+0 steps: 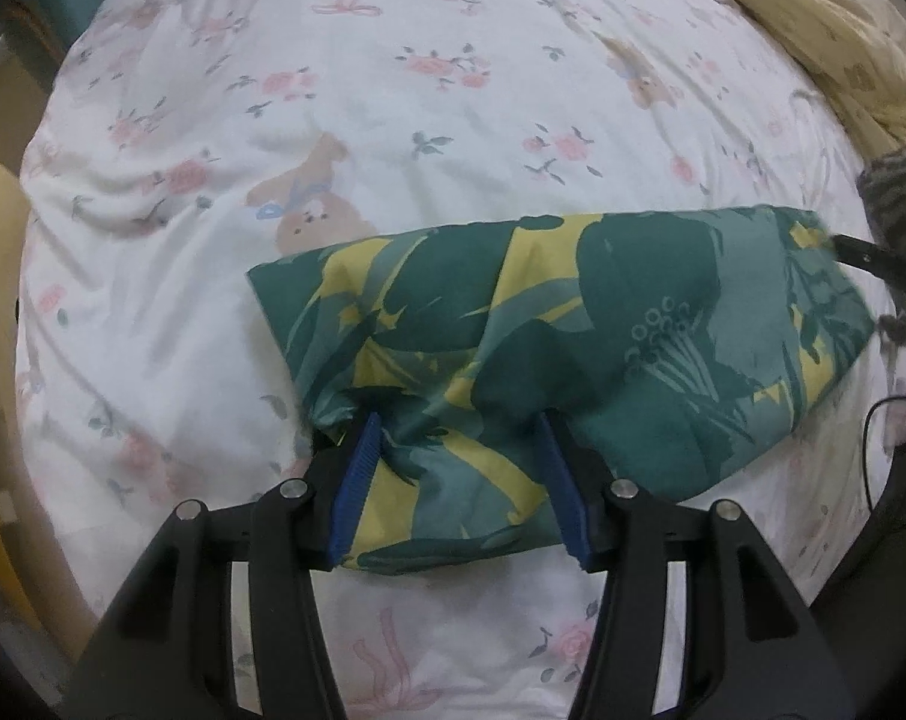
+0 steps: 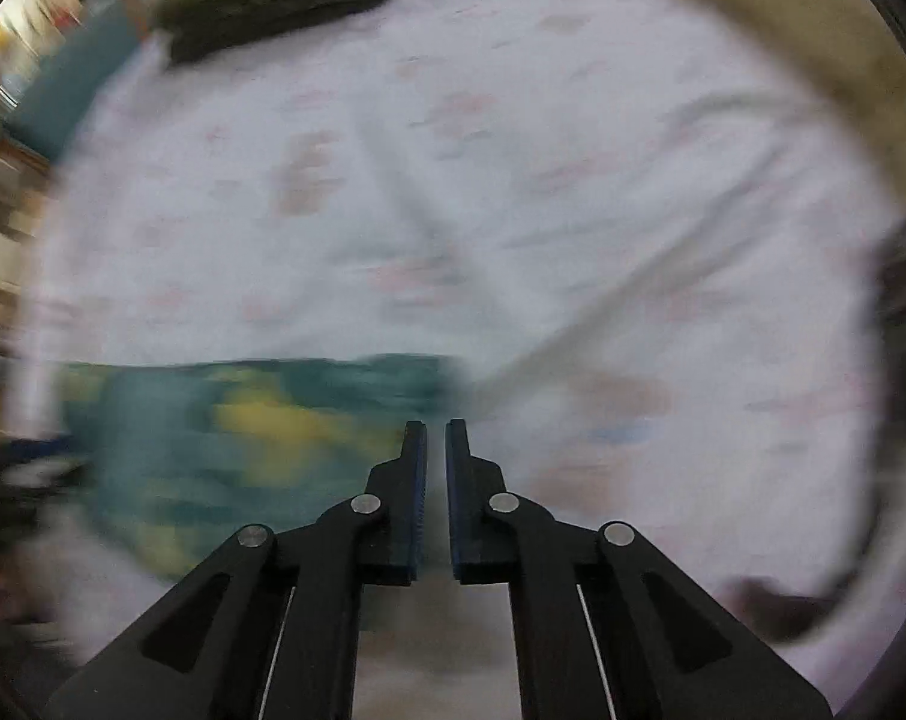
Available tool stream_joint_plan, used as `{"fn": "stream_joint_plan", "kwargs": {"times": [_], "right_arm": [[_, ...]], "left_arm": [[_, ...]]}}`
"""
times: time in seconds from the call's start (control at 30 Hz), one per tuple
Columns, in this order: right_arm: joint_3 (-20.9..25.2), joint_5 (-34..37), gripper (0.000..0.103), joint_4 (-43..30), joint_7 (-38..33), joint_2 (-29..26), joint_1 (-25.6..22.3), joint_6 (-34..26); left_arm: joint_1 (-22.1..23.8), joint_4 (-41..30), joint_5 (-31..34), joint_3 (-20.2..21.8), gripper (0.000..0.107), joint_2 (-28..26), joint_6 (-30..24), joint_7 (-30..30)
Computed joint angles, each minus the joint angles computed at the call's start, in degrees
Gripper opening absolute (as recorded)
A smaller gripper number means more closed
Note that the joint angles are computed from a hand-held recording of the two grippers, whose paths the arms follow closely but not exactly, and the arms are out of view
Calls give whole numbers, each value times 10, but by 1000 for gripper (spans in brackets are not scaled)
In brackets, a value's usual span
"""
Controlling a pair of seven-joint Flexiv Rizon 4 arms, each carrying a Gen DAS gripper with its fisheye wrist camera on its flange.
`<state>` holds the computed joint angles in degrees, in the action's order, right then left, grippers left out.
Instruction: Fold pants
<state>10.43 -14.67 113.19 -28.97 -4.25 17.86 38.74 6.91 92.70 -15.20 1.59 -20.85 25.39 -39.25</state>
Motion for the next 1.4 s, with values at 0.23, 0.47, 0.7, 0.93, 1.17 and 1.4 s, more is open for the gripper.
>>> {"fn": "stream_joint_plan", "kwargs": {"times": [0.23, 0.47, 0.7, 0.93, 1.17, 1.4], "right_arm": [[2, -73, 7, 52, 66, 18, -7, 244], [-2, -86, 3, 9, 80, -79, 43, 243], [-8, -39, 4, 74, 159, -16, 19, 129], [-4, 35, 12, 128, 192, 44, -23, 229], [9, 211, 82, 124, 77, 22, -27, 347], [22, 227, 66, 57, -10, -39, 3, 282]], "left_arm": [[20, 62, -177, -25, 46, 39, 96, 22], [-18, 119, -145, -16, 39, 44, 154, 32], [-8, 64, -20, 36, 39, 5, 169, -141], [47, 36, -90, 9, 62, 10, 126, -177], [52, 2, -97, -3, 88, -18, 15, -185], [45, 31, -113, -10, 74, 2, -29, -120]]}}
